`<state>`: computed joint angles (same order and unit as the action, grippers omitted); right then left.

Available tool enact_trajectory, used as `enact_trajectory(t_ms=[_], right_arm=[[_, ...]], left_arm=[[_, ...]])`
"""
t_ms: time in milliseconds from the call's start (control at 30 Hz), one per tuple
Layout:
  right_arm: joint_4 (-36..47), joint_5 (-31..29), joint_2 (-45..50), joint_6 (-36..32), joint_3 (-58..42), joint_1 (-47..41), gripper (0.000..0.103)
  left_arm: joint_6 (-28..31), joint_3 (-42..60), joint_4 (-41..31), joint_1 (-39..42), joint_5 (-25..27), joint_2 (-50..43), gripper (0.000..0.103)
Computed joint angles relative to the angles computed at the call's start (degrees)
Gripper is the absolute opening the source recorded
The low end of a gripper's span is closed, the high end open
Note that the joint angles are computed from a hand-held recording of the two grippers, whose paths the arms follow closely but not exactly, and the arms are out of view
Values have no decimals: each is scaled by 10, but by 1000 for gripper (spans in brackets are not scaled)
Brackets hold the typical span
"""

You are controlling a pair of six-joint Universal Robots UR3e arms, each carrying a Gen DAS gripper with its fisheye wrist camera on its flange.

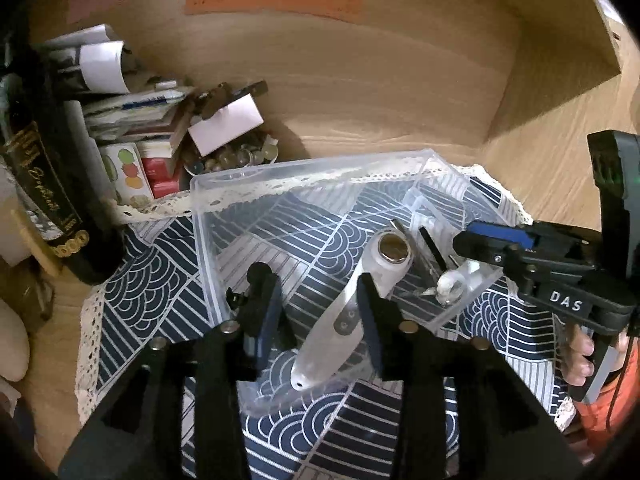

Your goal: Organize rigid objects

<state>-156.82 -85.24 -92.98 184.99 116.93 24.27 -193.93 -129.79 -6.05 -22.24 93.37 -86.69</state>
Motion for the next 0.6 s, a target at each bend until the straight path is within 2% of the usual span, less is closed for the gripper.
enact_trajectory(t_ms=[133, 367, 467, 600], right_arm=[[-2, -18, -44, 6, 23, 11, 46], [-14, -64, -131, 26, 91, 52, 68], [-12, -84, -169, 40, 125, 73, 69], [-15, -94, -228, 68, 184, 85, 77]], left_arm=[[-15, -13, -6, -35, 42, 29, 57], [-71, -30, -16, -131, 139, 48, 91], [-102, -44, -14, -177, 172, 51, 96], [-164, -53, -17, -243, 205, 34, 97]])
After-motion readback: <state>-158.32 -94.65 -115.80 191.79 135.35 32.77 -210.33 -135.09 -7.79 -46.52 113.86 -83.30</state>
